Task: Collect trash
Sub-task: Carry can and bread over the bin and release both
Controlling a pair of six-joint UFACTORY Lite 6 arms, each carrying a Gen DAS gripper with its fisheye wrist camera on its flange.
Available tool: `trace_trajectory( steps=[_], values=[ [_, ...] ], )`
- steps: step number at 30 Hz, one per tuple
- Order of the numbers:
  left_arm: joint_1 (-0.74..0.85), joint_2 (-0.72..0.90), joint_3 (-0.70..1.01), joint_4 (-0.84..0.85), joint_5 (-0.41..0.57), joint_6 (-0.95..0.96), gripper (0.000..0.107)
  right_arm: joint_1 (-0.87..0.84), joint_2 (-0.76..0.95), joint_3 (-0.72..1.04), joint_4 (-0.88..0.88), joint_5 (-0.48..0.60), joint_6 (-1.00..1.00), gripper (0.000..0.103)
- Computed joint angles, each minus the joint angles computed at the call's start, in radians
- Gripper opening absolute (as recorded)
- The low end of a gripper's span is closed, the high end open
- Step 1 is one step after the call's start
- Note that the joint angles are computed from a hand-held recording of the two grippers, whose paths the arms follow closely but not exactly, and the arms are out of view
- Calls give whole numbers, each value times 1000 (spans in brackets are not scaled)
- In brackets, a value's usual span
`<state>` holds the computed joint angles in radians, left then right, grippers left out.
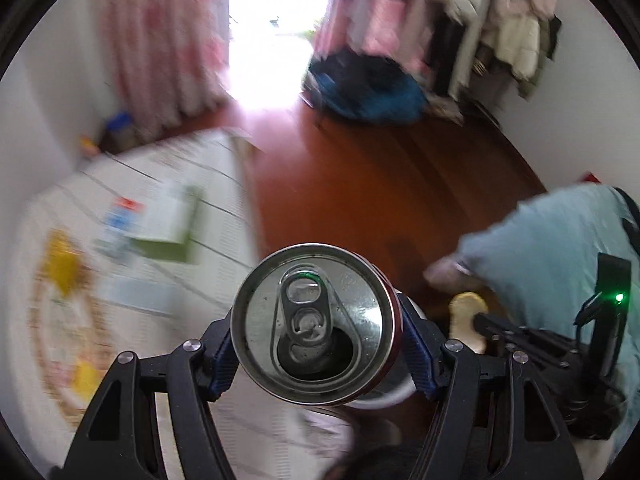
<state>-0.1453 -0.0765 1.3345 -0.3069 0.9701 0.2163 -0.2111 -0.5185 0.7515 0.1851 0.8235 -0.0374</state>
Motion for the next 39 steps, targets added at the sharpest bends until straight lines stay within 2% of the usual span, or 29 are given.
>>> trace_trajectory(
  steps=[5, 11, 12, 13, 15, 17, 18, 20, 21, 22, 23, 24, 26, 31, 35, 39],
  values=[
    [-148, 233, 31, -19, -60, -61, 66, -241, 133, -92, 111, -72, -262, 6],
    [-208, 553, 219, -68, -4, -87, 68, -346, 373, -110, 193, -199, -426, 6],
    [-208, 575, 225, -89, 2, -90, 74, -343, 412, -105, 199, -218, -430, 6],
    [-200, 607, 244, -110, 9, -87, 86, -343, 455, -97, 202, -242, -430, 6],
    [-184, 642, 257, -144, 16, -91, 99, -338, 558, -65, 210, -269, -428, 7],
    [-174, 639, 238, -145, 3, -94, 99, -334, 667, -29, 236, -274, -433, 10],
    [-174, 630, 228, -134, -3, -98, 99, -331, 702, -13, 248, -278, -439, 13],
    [-182, 592, 191, -91, -25, -117, 99, -326, 727, -14, 242, -303, -432, 33],
    [-194, 550, 151, -65, -44, -131, 99, -312, 729, -14, 223, -314, -403, 66],
    [-204, 520, 127, -29, -59, -144, 99, -307, 723, -17, 219, -319, -395, 93],
    [-210, 494, 98, 6, -79, -155, 99, -297, 707, -27, 198, -324, -374, 99],
    [-207, 466, 69, 49, -100, -163, 99, -281, 685, -41, 145, -333, -321, 101],
    [-222, 408, 12, 129, -128, -204, 99, -238, 623, -74, 23, -333, -194, 101],
    [-250, 239, -118, 266, -152, -294, 99, -204, 447, -148, -60, -262, -111, 101],
    [-254, 117, -159, 333, -127, -325, 99, -169, 238, -205, -146, -161, -6, 101],
    [-243, 5, -169, 342, -77, -316, 99, -155, 70, -204, -136, -30, 21, 101]
  ],
)
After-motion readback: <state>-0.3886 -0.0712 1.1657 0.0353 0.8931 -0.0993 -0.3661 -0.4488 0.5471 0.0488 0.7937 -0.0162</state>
